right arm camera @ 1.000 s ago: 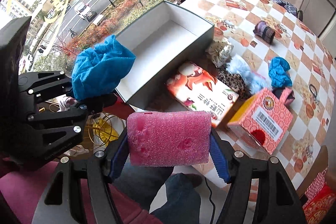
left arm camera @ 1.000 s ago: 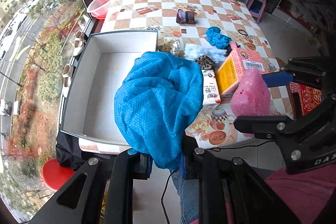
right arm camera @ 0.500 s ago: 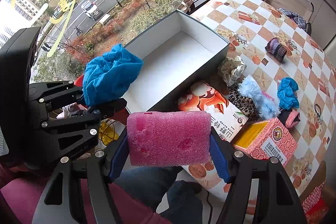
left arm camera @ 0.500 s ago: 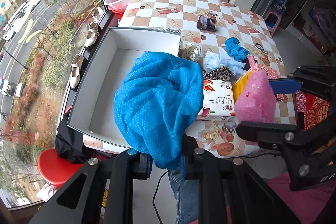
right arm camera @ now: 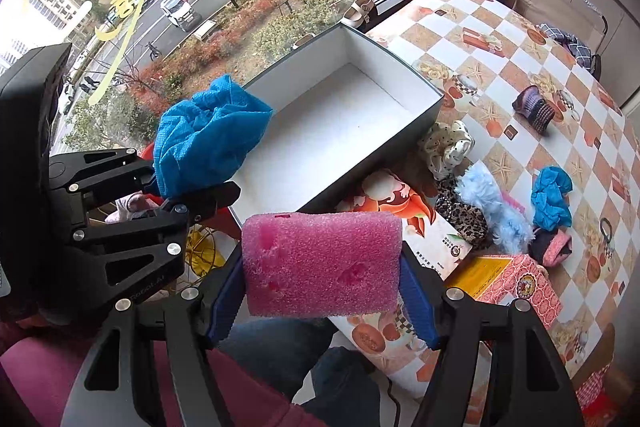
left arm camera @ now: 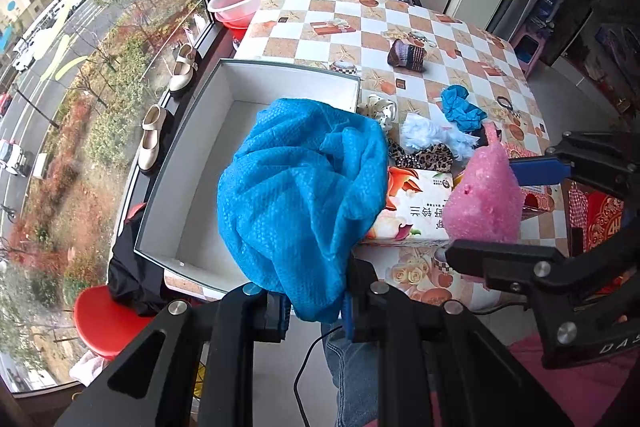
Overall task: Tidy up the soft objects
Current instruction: 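Carry the blue cloth and pink sponge over the white box with both tools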
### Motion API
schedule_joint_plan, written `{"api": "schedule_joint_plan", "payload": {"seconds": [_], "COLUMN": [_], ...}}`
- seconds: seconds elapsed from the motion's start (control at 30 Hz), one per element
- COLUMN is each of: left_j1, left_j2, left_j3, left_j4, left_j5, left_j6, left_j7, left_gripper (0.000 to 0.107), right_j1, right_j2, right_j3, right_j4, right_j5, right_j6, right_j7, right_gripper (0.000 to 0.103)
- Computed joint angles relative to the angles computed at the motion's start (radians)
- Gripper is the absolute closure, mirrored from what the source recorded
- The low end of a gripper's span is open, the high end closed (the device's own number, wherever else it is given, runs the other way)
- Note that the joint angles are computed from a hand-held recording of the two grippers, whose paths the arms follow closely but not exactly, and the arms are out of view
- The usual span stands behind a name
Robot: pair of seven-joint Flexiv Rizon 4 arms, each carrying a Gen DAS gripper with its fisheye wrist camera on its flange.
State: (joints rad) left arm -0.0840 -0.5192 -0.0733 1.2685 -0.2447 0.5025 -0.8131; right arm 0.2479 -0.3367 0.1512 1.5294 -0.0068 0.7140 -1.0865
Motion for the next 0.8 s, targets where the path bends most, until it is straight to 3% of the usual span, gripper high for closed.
{"api": "schedule_joint_plan", "payload": {"seconds": [0.8], "left_j1": [-0.007], "left_j2": [-0.051], "left_j3": [-0.007], "left_j4": [-0.08], "left_j5": [0.004], "left_j6": [-0.049], "left_j7": [0.012], "left_gripper": [0.086], "right_j1": [-0.009], "right_j2": [-0.026], "right_j3": [-0.005], "right_j4": [-0.053], "right_j5": [0.012], "right_j6": [-0.062], "right_j7": [-0.007], "right_gripper": [0.032]}}
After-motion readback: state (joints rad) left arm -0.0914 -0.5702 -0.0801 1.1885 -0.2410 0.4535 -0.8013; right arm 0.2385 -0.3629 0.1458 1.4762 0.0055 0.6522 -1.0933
